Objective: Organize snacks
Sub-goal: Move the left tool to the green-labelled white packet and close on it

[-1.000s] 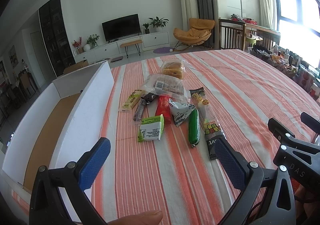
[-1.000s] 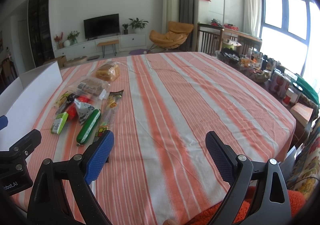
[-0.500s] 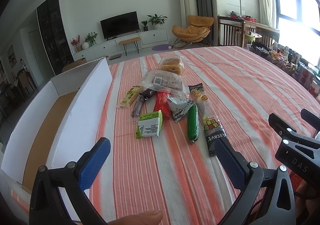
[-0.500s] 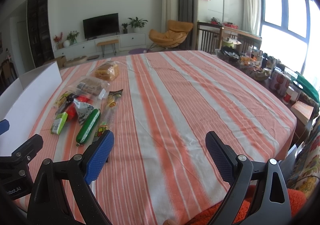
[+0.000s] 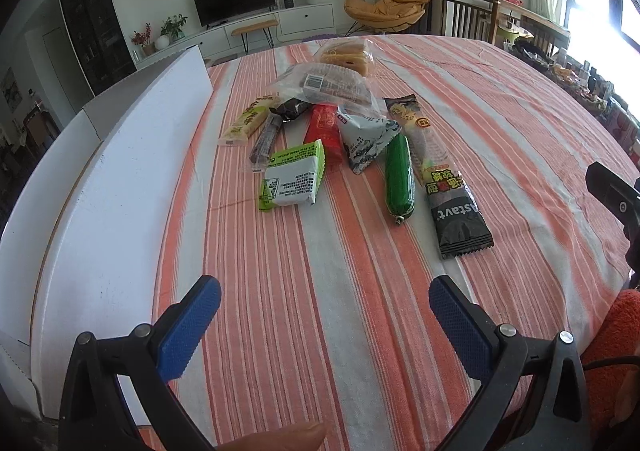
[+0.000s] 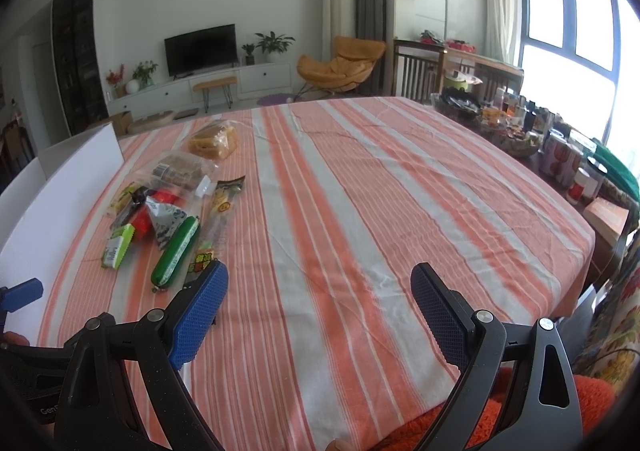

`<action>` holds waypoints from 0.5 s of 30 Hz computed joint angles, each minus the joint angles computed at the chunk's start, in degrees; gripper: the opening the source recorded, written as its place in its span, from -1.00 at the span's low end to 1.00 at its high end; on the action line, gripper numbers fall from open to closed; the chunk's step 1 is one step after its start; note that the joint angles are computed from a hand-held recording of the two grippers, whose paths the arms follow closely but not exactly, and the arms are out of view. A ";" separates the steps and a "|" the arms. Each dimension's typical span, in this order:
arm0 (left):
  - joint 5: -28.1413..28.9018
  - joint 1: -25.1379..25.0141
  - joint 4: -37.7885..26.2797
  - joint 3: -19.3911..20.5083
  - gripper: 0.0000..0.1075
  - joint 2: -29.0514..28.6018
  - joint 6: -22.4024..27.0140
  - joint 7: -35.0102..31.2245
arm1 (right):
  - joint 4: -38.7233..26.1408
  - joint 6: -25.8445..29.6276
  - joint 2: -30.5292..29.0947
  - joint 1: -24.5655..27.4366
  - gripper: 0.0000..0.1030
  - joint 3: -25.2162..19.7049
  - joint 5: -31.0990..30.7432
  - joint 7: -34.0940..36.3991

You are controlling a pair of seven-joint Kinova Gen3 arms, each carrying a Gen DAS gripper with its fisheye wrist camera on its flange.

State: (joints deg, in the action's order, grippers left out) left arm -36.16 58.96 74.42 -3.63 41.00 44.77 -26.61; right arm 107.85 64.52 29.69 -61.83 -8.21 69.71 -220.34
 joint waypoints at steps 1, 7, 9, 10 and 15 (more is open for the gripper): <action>1.10 -1.04 -0.16 0.80 0.91 0.41 0.06 -0.62 | 0.00 -0.15 0.04 0.06 0.84 -0.02 -0.01 -0.13; 5.60 -3.73 -1.27 2.21 0.91 2.13 1.33 -3.49 | 0.14 -1.05 -0.04 0.30 0.84 -0.04 -0.34 -0.63; 6.60 -3.85 -1.62 2.01 0.91 2.59 1.60 -4.27 | 0.26 -1.36 -0.20 0.44 0.84 -0.04 -0.51 -0.67; 6.58 -3.94 -1.01 1.95 0.91 2.36 0.66 -3.78 | 0.35 -1.51 -0.36 0.50 0.84 -0.07 -0.64 -0.66; 8.07 -4.79 -0.12 1.91 0.92 2.00 -1.11 -4.41 | 0.86 -2.81 -1.15 1.40 0.84 -0.09 -1.12 -0.26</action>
State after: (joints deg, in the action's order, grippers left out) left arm -28.09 54.18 74.29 -1.73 43.00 43.66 -31.02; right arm 108.71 61.71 28.54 -60.42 -8.30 68.59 -220.59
